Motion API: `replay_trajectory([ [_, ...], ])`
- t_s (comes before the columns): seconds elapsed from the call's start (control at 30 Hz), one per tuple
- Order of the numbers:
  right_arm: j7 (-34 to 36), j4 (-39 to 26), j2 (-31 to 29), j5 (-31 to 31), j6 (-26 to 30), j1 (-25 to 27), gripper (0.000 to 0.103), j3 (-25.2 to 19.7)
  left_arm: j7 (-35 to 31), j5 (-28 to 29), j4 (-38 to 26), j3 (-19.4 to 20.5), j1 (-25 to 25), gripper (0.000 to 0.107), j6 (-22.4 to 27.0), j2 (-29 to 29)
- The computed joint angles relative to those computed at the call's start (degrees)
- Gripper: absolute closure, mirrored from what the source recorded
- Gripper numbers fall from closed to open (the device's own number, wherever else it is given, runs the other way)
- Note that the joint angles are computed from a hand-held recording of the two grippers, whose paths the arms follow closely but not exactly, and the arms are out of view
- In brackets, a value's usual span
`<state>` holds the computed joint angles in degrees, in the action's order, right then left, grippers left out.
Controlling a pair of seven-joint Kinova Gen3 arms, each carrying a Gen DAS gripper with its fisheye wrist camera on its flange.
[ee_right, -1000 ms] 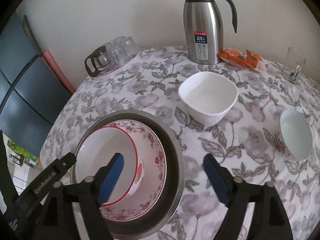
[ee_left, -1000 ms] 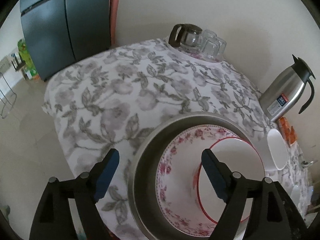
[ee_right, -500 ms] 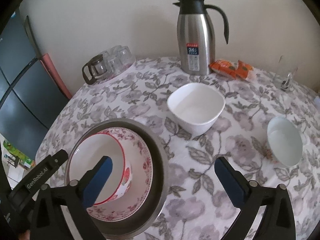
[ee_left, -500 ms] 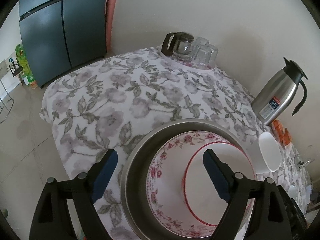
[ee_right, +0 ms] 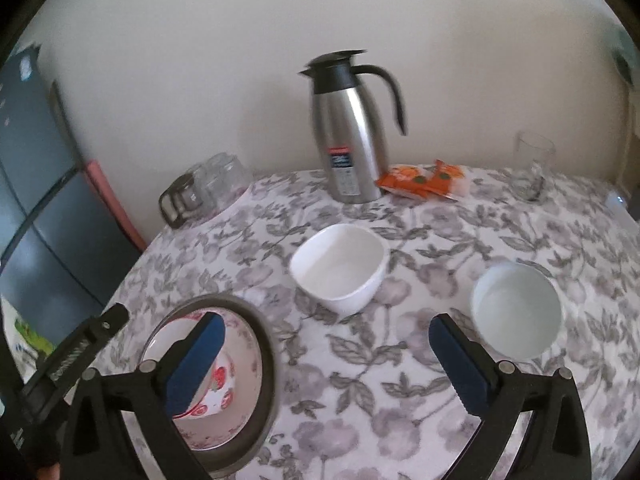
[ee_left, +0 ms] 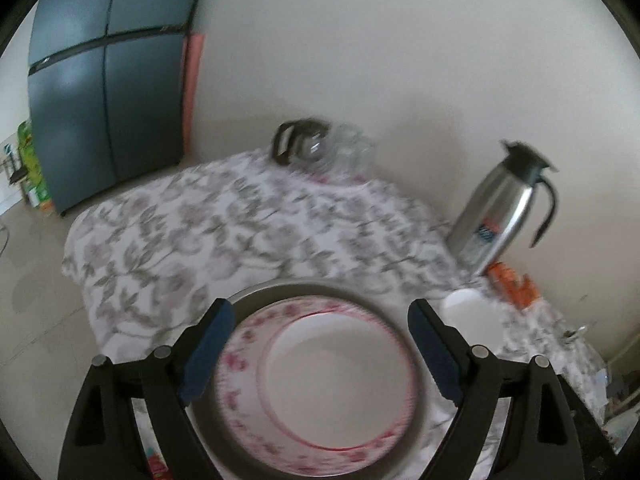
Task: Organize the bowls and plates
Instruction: 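Withdraw both grippers and move them to the white square bowl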
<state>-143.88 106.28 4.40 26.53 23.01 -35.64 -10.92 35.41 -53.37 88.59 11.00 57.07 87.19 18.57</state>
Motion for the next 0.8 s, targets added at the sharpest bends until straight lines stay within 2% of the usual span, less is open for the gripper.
replay_trajectory([
  [0.07,-0.8,0.7,-0.6,0.0,-0.2,0.5,0.000,1.1,-2.8,-1.9,-2.4,-0.8,1.0,0.018,-0.5,0.9],
  [0.1,0.1,1.2,-0.8,-1.4,-0.8,1.8,0.000,0.9,-4.7,-2.4,-3.5,-2.7,2.5,0.018,-1.7,1.2],
  [0.17,2.1,2.8,-1.4,-5.2,-3.4,4.3,0.000,1.4,-9.3,-2.1,-6.2,-6.2,4.7,0.018,-3.2,2.3],
  [0.27,3.7,3.6,-1.7,-7.1,-4.6,6.3,0.000,1.7,-15.7,-0.9,-10.8,-8.2,5.0,0.018,-4.5,4.5],
  [0.3,4.4,4.0,-1.8,-7.9,-5.6,7.1,0.000,1.9,-18.0,-0.1,-12.0,-7.8,4.0,0.018,-5.5,4.9],
  [0.4,5.4,4.4,-1.5,-9.1,-7.1,8.4,0.000,2.4,-25.0,1.3,-15.5,-1.9,-2.4,0.018,-7.5,6.5],
  [0.43,5.6,4.5,-1.3,-9.4,-7.5,8.7,0.000,2.5,-27.3,2.0,-16.8,-1.2,-3.6,0.018,-7.9,7.0],
  [0.53,8.7,4.2,-0.4,-13.3,-9.1,10.0,0.000,2.4,-33.4,6.7,-17.8,-3.7,-5.2,0.018,-12.6,6.8],
  [0.67,13.1,2.2,2.3,-16.7,-9.9,9.8,0.004,2.5,-39.4,15.1,-16.8,-1.8,-13.2,0.018,-20.2,5.4],
  [0.7,13.4,1.8,2.9,-16.9,-9.7,9.2,0.006,3.0,-41.8,16.4,-17.4,-0.8,-15.1,0.018,-20.3,5.9],
  [0.77,15.9,0.7,4.7,-19.6,-9.6,10.0,0.016,2.2,-46.4,18.6,-19.6,2.1,-19.4,0.018,-18.6,7.4],
  [0.8,17.9,0.1,5.7,-21.7,-9.5,11.1,0.018,1.2,-48.6,20.0,-20.4,2.1,-20.6,0.018,-18.1,8.0],
])
